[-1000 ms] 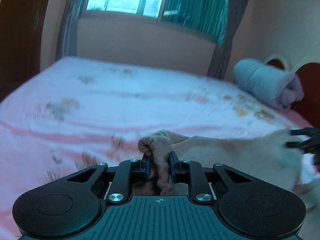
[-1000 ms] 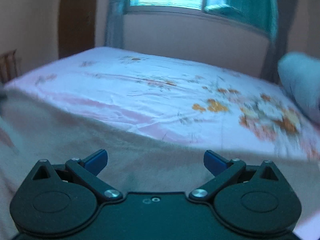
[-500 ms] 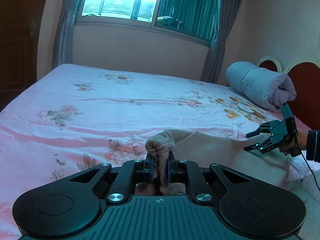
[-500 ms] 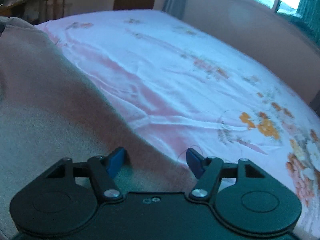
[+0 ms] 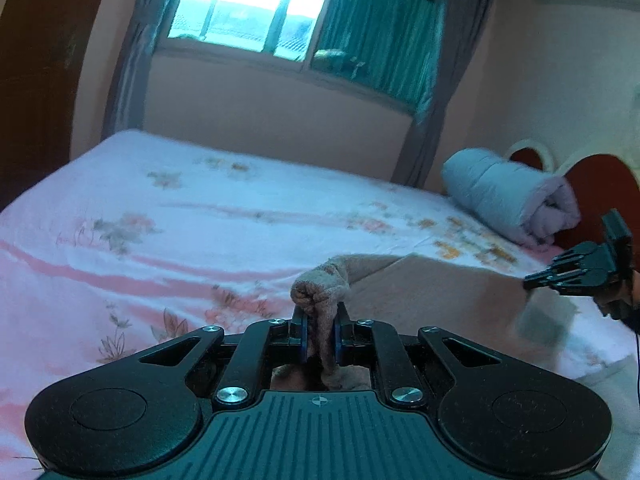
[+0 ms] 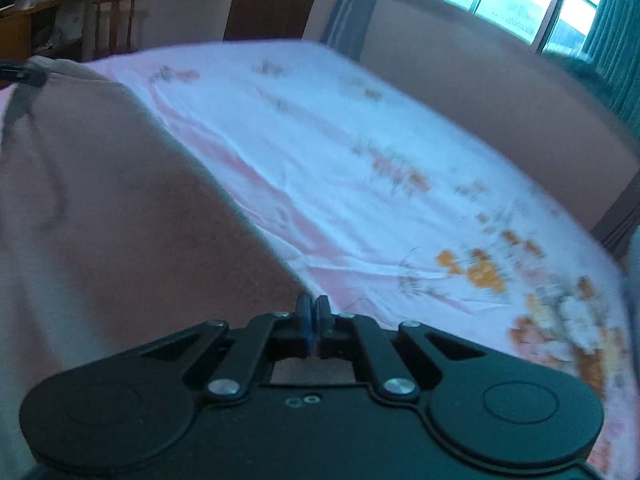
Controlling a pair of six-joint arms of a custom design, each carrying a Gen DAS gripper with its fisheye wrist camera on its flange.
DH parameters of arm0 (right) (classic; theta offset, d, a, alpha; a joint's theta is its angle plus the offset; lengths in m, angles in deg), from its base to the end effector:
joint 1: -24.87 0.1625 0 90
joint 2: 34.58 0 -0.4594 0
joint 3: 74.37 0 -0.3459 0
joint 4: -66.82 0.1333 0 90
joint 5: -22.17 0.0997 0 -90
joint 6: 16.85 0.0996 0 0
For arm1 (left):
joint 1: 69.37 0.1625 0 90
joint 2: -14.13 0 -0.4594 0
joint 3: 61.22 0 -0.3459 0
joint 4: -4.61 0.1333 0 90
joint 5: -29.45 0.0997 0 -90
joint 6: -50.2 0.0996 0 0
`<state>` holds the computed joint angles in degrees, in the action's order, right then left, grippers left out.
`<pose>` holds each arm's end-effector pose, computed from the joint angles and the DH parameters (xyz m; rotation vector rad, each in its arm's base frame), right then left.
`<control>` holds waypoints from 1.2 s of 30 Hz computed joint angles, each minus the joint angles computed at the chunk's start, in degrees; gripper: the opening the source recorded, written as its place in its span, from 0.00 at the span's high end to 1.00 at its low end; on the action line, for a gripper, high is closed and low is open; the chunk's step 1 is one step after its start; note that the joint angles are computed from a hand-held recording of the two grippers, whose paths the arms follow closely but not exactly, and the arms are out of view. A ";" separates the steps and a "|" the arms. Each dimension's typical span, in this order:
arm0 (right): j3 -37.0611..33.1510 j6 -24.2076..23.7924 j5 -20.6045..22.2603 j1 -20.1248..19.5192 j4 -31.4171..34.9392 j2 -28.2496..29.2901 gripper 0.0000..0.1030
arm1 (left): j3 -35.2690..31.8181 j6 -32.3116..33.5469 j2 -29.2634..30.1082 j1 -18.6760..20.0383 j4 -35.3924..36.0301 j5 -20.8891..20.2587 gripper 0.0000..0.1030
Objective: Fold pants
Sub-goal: 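Close the right tool on the waistband edge beside the left tool, then lift the waistband with both tools and fold it over toward the cuffs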
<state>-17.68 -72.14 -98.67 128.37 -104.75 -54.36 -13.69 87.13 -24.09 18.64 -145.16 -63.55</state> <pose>0.2760 -0.7975 0.1195 1.0834 -2.0436 0.6558 0.0988 -0.8464 0.4043 0.9188 2.5017 -1.2187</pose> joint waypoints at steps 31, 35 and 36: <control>52.26 13.30 -9.38 8.71 -61.11 -4.63 0.58 | 59.31 -26.15 -28.57 3.62 -33.87 4.03 0.35; 54.92 19.30 -8.78 8.26 -62.24 -5.67 0.57 | 58.90 -33.89 -26.92 3.43 -33.23 2.63 0.35; 54.96 21.10 -8.93 8.00 -62.04 -5.73 0.57 | 58.35 -36.02 -26.20 3.44 -32.72 2.32 0.35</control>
